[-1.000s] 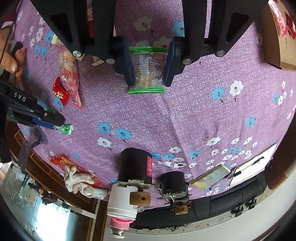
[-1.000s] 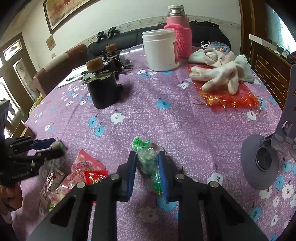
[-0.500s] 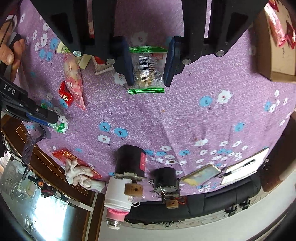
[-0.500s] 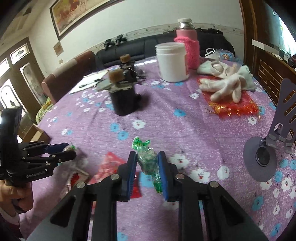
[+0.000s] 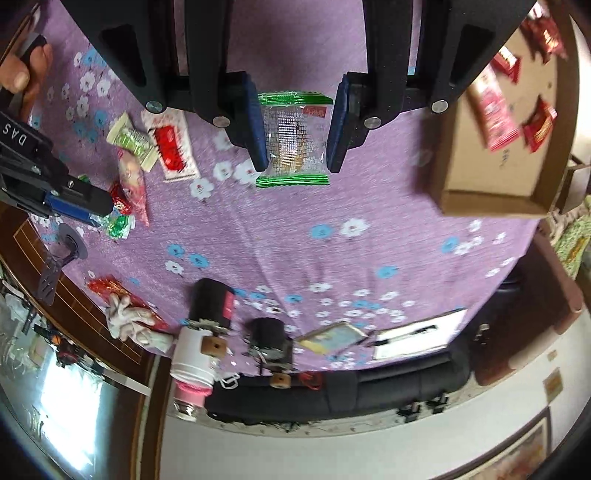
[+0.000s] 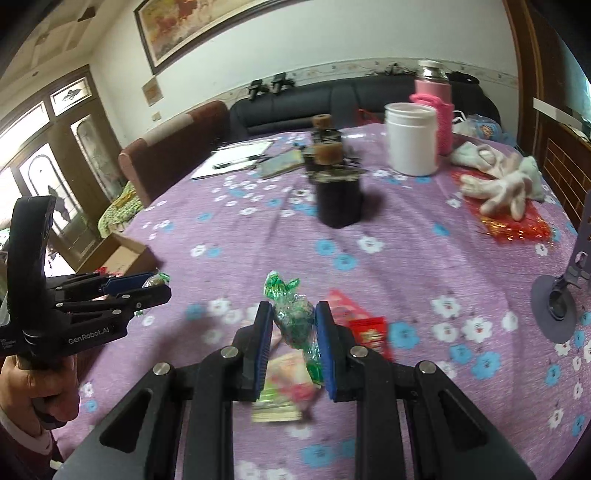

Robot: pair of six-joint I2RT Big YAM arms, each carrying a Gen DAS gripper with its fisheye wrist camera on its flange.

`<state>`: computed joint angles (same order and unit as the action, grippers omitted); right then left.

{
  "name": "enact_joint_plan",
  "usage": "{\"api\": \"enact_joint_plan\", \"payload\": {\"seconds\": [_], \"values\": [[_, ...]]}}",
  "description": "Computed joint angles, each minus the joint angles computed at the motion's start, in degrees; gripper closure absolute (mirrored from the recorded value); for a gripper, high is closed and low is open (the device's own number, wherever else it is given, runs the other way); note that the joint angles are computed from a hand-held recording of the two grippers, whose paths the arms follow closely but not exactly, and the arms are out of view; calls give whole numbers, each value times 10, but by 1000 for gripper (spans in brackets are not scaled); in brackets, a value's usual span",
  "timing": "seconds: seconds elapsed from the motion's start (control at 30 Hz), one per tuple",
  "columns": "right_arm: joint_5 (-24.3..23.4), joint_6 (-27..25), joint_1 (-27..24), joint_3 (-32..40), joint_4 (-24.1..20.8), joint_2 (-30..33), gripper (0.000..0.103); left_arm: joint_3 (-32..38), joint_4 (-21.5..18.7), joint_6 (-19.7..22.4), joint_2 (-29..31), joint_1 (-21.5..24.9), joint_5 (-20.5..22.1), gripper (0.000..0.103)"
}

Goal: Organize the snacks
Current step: 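Carry both held snacks over the cardboard tray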

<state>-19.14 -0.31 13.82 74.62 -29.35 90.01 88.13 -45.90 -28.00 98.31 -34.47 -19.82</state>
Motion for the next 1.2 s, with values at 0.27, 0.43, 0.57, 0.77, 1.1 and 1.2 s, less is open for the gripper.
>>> {"api": "enact_joint_plan", "payload": {"seconds": [0.27, 0.43, 0.57, 0.77, 1.1, 1.2], "values": [[2, 4, 60, -12, 5, -26, 80, -80, -1, -32, -79, 0, -39, 69], [6, 7, 96, -9, 6, -27, 80, -136, 1, -55, -136, 10, -60, 69], [11, 8, 125, -1, 3, -24, 80, -172, -3, -74, -176, 18, -77, 69], [14, 12, 168, 22, -2, -6, 80, -222, -11, -93, -229, 34, -103, 69], [21, 12, 233, 78, -11, 43, 80, -287, -11, -108, -290, 72, -120, 69], [26, 12, 245, 91, -14, 54, 80, -299, -10, -110, -302, 82, -122, 69]]}}
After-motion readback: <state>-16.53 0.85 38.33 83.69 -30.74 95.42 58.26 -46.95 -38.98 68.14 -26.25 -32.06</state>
